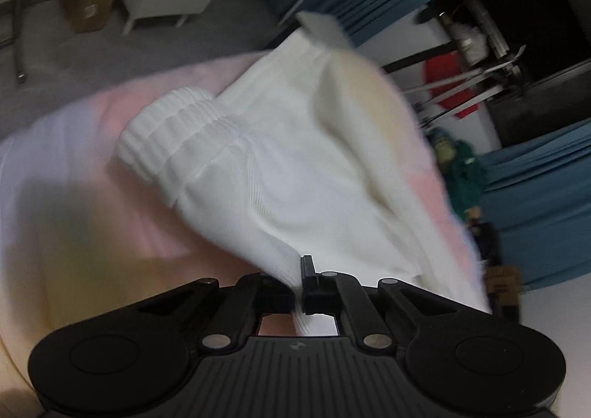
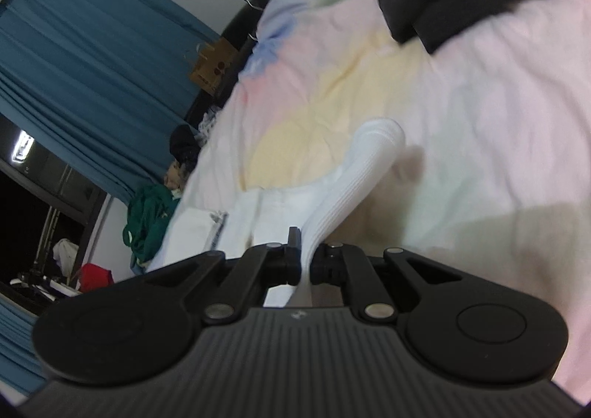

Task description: Fold clothes

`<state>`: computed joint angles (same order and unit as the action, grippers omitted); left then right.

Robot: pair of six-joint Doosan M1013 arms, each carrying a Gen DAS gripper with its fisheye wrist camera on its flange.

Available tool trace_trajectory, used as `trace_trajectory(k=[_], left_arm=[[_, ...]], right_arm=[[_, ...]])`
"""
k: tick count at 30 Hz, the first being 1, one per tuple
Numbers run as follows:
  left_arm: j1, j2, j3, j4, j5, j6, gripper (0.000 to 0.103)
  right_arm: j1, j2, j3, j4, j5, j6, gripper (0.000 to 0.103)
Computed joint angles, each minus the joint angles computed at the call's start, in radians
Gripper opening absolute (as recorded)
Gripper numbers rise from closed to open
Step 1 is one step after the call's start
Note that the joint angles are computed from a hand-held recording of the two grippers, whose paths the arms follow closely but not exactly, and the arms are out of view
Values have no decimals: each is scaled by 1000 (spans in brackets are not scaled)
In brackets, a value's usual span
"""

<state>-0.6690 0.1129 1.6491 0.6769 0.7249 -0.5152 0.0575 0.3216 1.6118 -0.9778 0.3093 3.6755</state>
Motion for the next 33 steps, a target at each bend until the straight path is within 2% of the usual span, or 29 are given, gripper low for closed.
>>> trace_trajectory(k=[3,5,9,12,18,23,24,26,27,28,30,31,33], left_arm=[[24,1,-34,63,-12,-6,2],[57,24,-80,67,-38,41,2],[119,108,-207,46,-54,136,2],[172,207,-327,2,-37,235,2],[266,429,-587,-206,82,463,3],[310,545,-695,-317,140,540,4],[315,561,-711,-330,150,549,5],[314,568,-719,-319,156,562,9],[313,567,-720,-319,156,577,14],[312,562,-716,-321,150,594,23],[306,528,-663,-310,109,615,35],[300,507,-633,-296,83,625,40],[283,459,-564,-245,35,610,46]], right_arm=[[12,18,-65,45,48,-80,5],[16,47,-137,111,72,-185,5],[38,154,-345,179,165,-393,5],[56,270,-546,224,245,-556,5],[89,568,-1018,327,454,-922,5],[94,809,-1425,461,675,-1182,5],[92,829,-1459,491,698,-1200,7],[78,798,-1400,578,658,-1210,12],[69,752,-1307,622,586,-1215,19],[60,724,-1255,674,541,-1235,23],[43,677,-1179,782,485,-1299,31],[40,632,-1097,790,426,-1287,34],[36,540,-932,781,300,-1243,51]])
